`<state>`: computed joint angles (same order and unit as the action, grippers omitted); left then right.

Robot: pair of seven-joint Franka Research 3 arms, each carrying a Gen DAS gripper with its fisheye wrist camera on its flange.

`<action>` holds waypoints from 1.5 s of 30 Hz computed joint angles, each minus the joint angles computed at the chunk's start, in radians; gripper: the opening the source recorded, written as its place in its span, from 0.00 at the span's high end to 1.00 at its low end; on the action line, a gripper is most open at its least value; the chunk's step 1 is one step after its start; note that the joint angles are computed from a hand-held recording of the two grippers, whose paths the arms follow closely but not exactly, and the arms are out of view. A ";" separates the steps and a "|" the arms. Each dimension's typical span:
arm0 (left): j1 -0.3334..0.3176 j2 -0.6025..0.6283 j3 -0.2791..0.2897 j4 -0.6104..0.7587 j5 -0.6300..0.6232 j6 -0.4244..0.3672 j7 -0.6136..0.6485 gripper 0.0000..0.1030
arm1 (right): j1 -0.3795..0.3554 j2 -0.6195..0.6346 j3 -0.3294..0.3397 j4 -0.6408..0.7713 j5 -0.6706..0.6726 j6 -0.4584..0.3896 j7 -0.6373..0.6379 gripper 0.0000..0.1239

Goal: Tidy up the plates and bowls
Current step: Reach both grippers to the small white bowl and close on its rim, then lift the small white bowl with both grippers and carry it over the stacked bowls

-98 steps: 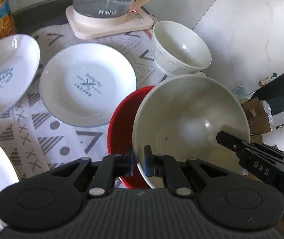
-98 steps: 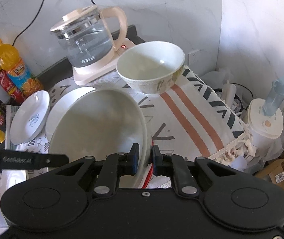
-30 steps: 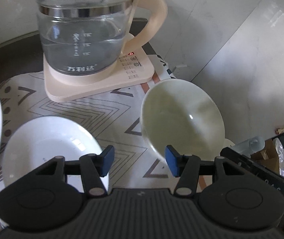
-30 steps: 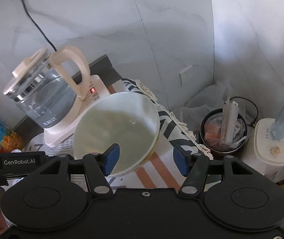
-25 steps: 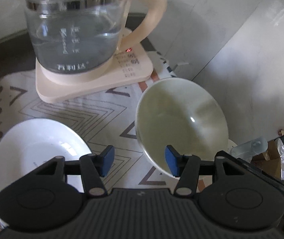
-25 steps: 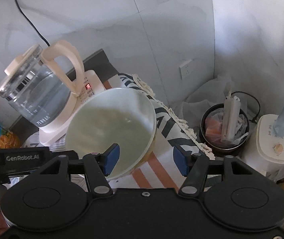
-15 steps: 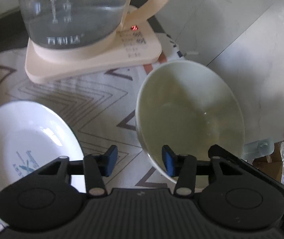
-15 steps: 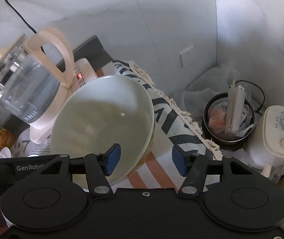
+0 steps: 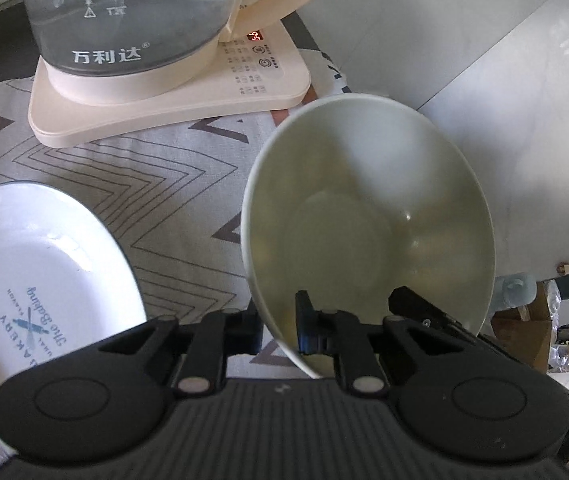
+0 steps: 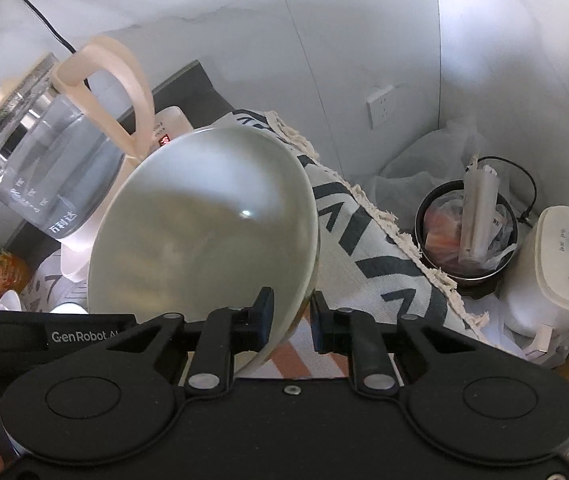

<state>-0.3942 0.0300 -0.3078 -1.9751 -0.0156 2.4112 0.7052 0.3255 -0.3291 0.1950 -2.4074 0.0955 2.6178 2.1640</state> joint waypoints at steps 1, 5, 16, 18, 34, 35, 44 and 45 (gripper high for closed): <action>0.000 -0.010 0.000 -0.007 -0.006 0.000 0.002 0.86 | 0.000 -0.005 0.001 -0.001 -0.003 -0.002 0.001 0.85; -0.003 -0.045 0.000 -0.029 -0.021 0.001 0.017 0.86 | -0.006 -0.032 0.015 -0.012 -0.013 -0.006 0.036 0.85; -0.009 -0.157 0.017 -0.092 -0.062 0.018 0.081 0.86 | -0.024 -0.113 0.072 -0.019 -0.084 -0.013 0.146 0.85; -0.011 -0.181 0.022 -0.112 -0.074 0.027 0.094 0.86 | -0.027 -0.130 0.083 -0.022 -0.096 -0.014 0.166 0.85; -0.042 -0.366 0.057 -0.231 -0.135 0.027 0.148 0.86 | -0.022 -0.259 0.161 -0.027 -0.149 -0.077 0.317 0.85; -0.044 -0.376 0.057 -0.240 -0.135 0.029 0.148 0.86 | -0.021 -0.268 0.167 -0.026 -0.151 -0.086 0.326 0.85; -0.076 -0.486 0.070 -0.321 -0.148 0.020 0.148 0.86 | 0.002 -0.344 0.198 -0.031 -0.159 -0.149 0.365 0.85; -0.079 -0.499 0.071 -0.329 -0.150 0.016 0.147 0.86 | 0.006 -0.352 0.201 -0.032 -0.157 -0.157 0.367 0.85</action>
